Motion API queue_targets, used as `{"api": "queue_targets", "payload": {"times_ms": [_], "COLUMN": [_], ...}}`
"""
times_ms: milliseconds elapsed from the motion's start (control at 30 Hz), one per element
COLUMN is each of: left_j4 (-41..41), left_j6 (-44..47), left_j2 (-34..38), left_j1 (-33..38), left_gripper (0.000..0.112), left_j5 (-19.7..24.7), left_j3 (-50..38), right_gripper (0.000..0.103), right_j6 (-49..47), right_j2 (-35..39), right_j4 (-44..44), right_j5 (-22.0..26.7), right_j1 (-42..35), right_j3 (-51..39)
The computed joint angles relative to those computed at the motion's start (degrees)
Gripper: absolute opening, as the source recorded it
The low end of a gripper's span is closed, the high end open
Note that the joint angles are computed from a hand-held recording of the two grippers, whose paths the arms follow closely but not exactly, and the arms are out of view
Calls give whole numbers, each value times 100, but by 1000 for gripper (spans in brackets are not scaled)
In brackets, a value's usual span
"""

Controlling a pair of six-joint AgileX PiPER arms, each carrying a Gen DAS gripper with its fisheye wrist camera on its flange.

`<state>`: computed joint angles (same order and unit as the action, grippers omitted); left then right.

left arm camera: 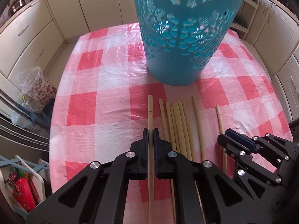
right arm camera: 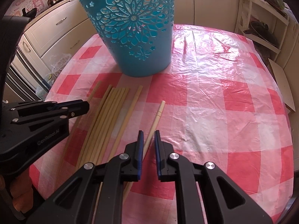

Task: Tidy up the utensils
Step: 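Lift the stick with the left tool and release it into the blue basket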

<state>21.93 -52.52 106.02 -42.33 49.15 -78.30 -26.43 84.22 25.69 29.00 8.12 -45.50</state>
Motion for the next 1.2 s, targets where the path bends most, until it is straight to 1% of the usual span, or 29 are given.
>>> {"api": "queue_targets", "payload": {"times_ms": [333, 467, 567, 667, 767, 833, 933, 1067, 1200], "left_j4": [900, 753, 285, 167, 366, 467, 419, 337, 1404], "left_j6": [-460, -205, 278, 561, 641, 698, 790, 882, 293], "left_j2": [-661, -1070, -1567, -1782, -1681, -1519, -1064, -268, 441], "left_j1": [-668, -680, -422, -184, -21, 125, 419, 663, 550], "left_gripper": [5, 5, 5, 5, 5, 5, 5, 5, 5], "left_j5": [672, 713, 521, 421, 389, 282, 0, -29, -246], "left_j3": [-100, -212, -362, -773, -1374, -1767, -2398, -3559, -4269], "right_gripper": [12, 12, 12, 12, 12, 12, 13, 14, 15], "right_j6": [-48, -52, -56, -19, -17, -42, -116, -214, -289], "right_j2": [-23, -19, -25, -31, -35, -42, -40, -46, -39], "right_j4": [37, 30, 31, -4, -4, 32, 106, 197, 260], "right_j5": [8, -7, -11, -10, -3, -7, 1, -11, -15], "right_j1": [-37, -33, -36, -24, -24, -28, -56, -84, -106], "right_j3": [5, 8, 15, 9, 6, 21, 26, 55, 64]}}
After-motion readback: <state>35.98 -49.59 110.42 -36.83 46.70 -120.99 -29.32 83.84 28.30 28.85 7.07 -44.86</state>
